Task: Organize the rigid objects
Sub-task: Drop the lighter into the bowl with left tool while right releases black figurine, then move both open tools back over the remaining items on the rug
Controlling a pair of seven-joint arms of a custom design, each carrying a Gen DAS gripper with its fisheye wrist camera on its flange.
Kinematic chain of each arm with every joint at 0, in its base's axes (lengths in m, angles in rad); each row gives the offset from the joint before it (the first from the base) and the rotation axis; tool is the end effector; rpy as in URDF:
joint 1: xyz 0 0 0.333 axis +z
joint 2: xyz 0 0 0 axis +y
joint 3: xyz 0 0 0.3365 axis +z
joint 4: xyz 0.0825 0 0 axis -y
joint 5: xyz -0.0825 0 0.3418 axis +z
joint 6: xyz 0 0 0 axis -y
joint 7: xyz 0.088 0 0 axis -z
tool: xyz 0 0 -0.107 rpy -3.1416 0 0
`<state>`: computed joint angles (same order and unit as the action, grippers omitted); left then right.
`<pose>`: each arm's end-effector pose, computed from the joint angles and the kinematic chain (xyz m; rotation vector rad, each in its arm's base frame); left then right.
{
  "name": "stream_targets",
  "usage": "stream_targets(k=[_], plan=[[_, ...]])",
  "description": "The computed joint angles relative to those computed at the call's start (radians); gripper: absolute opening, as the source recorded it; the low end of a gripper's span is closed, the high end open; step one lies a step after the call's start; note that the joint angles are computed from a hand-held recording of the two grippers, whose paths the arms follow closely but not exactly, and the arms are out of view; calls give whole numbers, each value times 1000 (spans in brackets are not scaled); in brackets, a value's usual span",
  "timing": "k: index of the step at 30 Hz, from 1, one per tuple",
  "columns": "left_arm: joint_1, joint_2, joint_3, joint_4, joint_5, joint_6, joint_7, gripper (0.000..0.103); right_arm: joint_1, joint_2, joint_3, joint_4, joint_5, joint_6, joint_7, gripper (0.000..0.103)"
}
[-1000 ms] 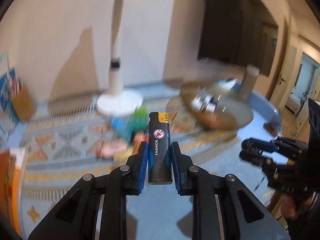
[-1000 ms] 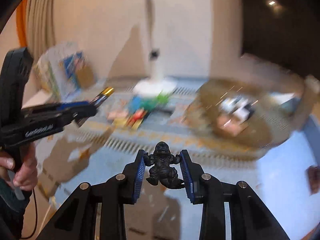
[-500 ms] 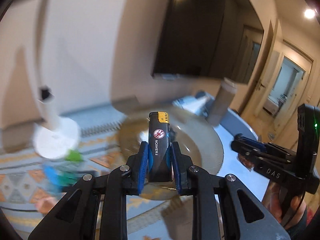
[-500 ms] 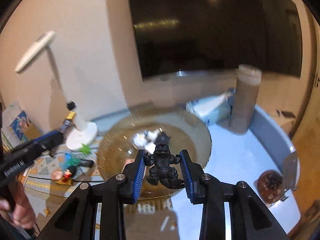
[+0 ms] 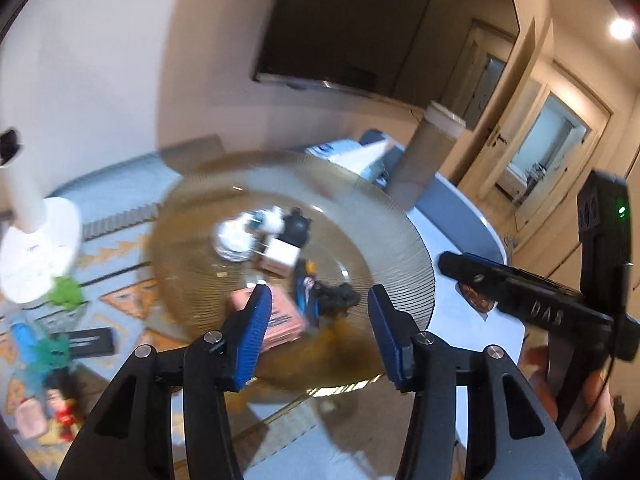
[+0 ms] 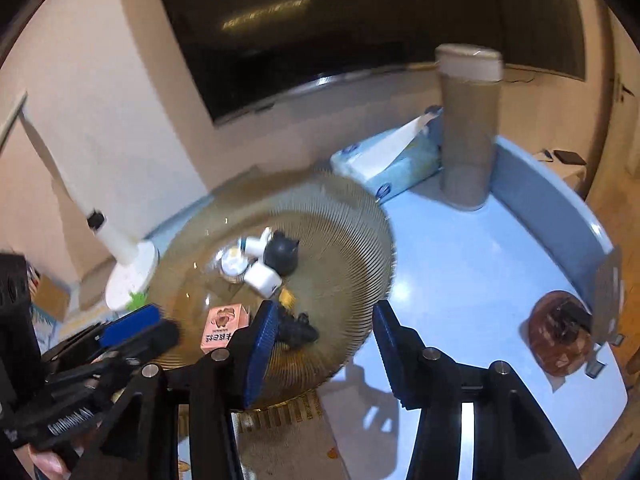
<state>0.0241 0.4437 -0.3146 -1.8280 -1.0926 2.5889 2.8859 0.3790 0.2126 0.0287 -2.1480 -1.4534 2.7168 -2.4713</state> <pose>0.6270 -0.1452 0.3720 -1.2369 2.5548 -1.2942 0.4891 0.2497 0.3681 -1.1782 2.1215 -0.6684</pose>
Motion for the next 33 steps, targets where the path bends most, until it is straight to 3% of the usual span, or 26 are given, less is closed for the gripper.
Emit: stream_targets(k=[3,6,10,14,17,21,25,33], plan=[[54,-69,0,-53,-103,2,87,57,10,-24,8,-15,-40,-8,55,51],[96,-157,30,-117,-228,-29,198,58,17,-28,24,-3,-82,14,83,51],[125,-272,100,-196,-361,-73,323,58,54,-16,51,46,-56,-15,19,51],[144,-361,190,-257,-478,-118,407,74,98,15,64,116,-62,-21,-26,53],[150,-385,242,-283,-510,-118,438,75,138,59,68,181,-57,-32,-78,58],[167,-337,276,-288,-506,-82,424,75,175,164,56,277,-18,24,-154,60],[157,-200,264,-259,-550,101,492,75,188,323,27,387,8,163,-185,60],[190,1,222,-187,-290,189,281,75,246,499,-32,506,105,238,-322,60]])
